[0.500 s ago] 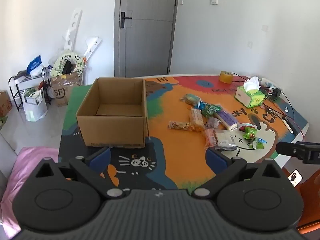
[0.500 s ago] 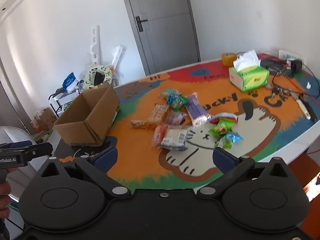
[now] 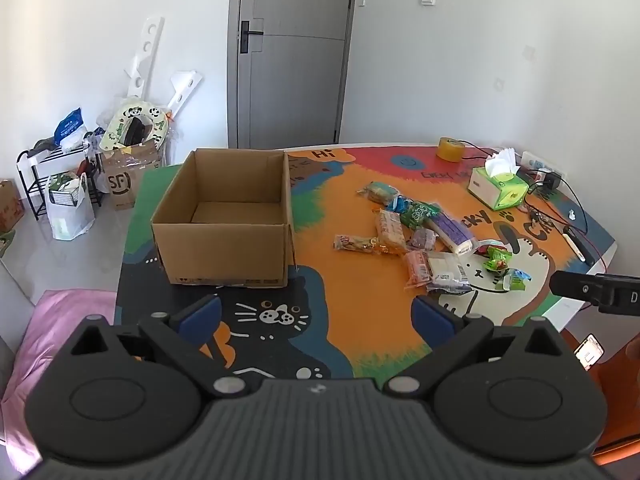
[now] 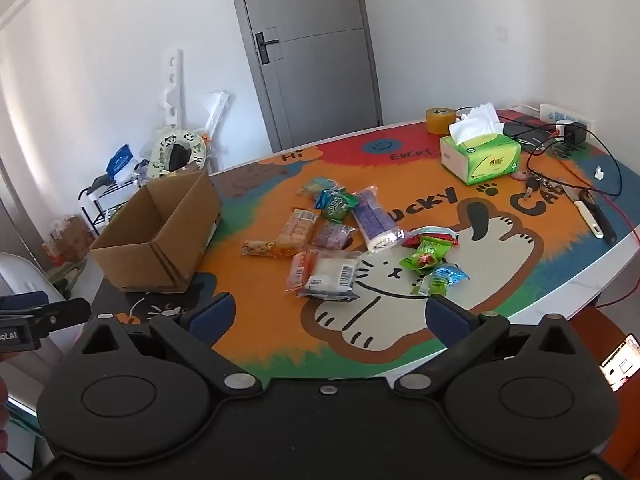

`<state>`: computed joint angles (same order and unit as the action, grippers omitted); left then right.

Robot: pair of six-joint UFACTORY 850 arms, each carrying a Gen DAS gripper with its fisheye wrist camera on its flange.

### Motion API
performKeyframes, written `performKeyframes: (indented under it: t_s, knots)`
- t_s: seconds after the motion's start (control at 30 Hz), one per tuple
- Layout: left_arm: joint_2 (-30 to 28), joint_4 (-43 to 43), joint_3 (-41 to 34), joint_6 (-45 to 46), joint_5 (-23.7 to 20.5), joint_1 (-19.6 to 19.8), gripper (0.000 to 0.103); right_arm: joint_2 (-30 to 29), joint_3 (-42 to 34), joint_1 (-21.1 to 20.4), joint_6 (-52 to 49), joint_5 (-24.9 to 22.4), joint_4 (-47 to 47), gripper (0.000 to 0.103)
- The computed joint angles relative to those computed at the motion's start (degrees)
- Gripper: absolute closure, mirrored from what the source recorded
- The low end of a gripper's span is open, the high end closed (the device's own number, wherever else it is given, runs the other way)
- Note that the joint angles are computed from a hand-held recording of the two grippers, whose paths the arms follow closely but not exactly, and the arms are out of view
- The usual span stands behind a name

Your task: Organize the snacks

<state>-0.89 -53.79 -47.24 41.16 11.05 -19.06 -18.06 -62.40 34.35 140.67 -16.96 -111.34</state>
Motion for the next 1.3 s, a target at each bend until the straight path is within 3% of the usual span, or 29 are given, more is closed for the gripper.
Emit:
performKeyframes:
  t_s: [0.27, 1.3]
  knots:
    - [-0.7, -4.9, -0.5, 4.3, 0.7, -0.8, 0.002, -0.1, -0.5, 0.6, -3.7, -0.8, 2.8, 0.0]
    - [-0.5, -0.4, -0.1, 0.4, 0.2, -0.5, 0.002, -0.3, -0.6, 1.1, -5.9, -1.9, 4.1, 0.0]
